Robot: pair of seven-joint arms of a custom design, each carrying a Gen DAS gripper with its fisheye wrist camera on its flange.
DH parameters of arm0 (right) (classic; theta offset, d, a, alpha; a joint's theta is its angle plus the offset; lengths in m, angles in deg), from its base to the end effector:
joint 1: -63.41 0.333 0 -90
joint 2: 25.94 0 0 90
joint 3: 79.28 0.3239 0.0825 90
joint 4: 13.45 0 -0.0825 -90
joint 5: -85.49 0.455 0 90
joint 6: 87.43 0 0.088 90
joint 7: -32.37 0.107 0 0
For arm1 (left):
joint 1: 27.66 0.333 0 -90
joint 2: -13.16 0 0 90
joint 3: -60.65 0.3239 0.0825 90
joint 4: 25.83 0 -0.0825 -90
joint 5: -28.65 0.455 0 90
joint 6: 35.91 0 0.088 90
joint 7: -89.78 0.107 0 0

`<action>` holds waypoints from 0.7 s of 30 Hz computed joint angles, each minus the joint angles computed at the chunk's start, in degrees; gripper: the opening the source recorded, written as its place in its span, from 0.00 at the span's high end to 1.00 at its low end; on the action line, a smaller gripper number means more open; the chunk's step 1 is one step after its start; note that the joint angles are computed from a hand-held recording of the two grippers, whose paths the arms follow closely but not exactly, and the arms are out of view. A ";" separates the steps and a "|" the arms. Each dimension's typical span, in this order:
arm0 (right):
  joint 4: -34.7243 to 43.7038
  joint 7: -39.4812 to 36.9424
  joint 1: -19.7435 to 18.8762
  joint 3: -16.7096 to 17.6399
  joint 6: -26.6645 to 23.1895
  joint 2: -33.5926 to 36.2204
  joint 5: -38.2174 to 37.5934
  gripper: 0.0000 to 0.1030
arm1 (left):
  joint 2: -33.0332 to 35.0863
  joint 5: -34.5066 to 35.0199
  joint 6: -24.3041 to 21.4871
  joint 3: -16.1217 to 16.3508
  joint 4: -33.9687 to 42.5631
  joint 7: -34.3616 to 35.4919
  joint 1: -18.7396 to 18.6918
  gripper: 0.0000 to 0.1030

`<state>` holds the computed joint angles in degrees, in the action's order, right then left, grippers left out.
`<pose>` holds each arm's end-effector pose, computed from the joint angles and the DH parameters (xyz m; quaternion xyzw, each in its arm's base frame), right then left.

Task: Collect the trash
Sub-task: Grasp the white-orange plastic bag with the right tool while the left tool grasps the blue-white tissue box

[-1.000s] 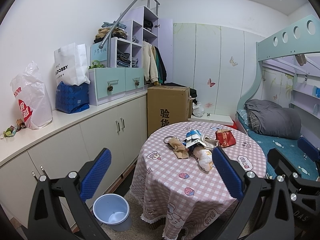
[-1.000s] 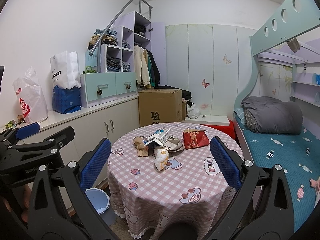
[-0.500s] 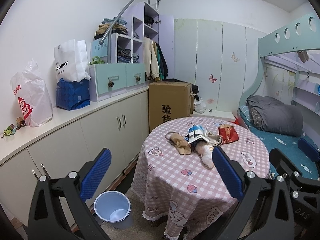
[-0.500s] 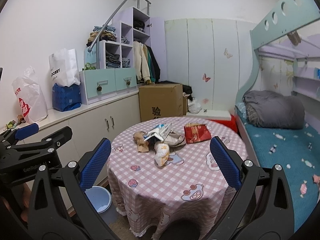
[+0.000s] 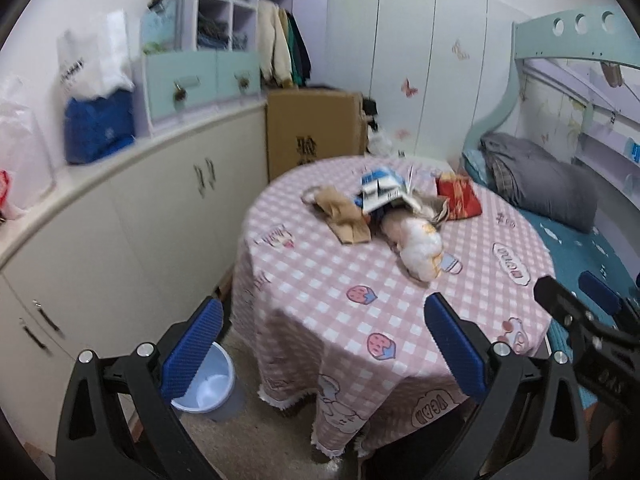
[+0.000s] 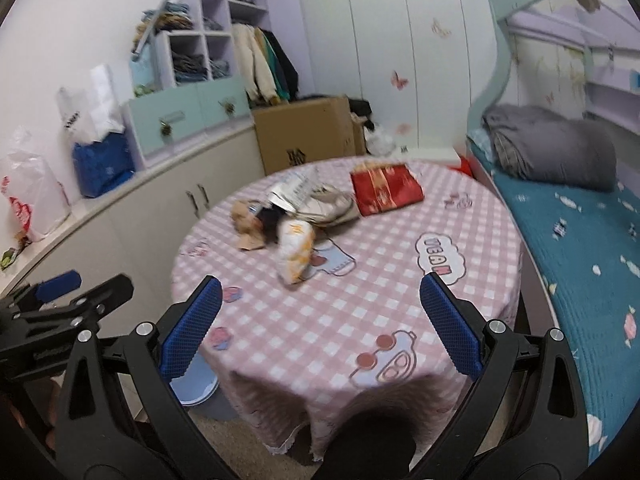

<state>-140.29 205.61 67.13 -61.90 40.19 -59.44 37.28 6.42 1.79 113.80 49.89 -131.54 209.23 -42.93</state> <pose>0.4549 0.1846 0.6649 -0.3466 0.7840 -0.4249 0.2910 0.5811 -0.2801 0.6718 -0.3830 0.8038 -0.4185 0.1792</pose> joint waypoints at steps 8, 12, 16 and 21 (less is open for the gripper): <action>2.50 -6.00 -0.87 -6.69 10.06 7.73 5.31 0.06 | 10.81 3.07 -2.13 -2.19 11.19 -5.24 1.30 0.04; 5.23 -8.50 -1.52 -8.13 12.32 11.83 7.49 0.07 | 15.06 4.68 -1.64 -3.75 16.07 -3.91 1.34 0.04; 6.67 -9.05 -2.16 -8.48 12.14 13.35 7.59 0.07 | 18.14 8.04 -0.31 -4.84 18.99 -3.58 1.00 0.04; 5.97 -7.37 -3.00 -8.66 9.31 11.74 5.82 0.07 | 23.09 14.30 1.23 -5.25 24.25 -4.87 -1.19 0.04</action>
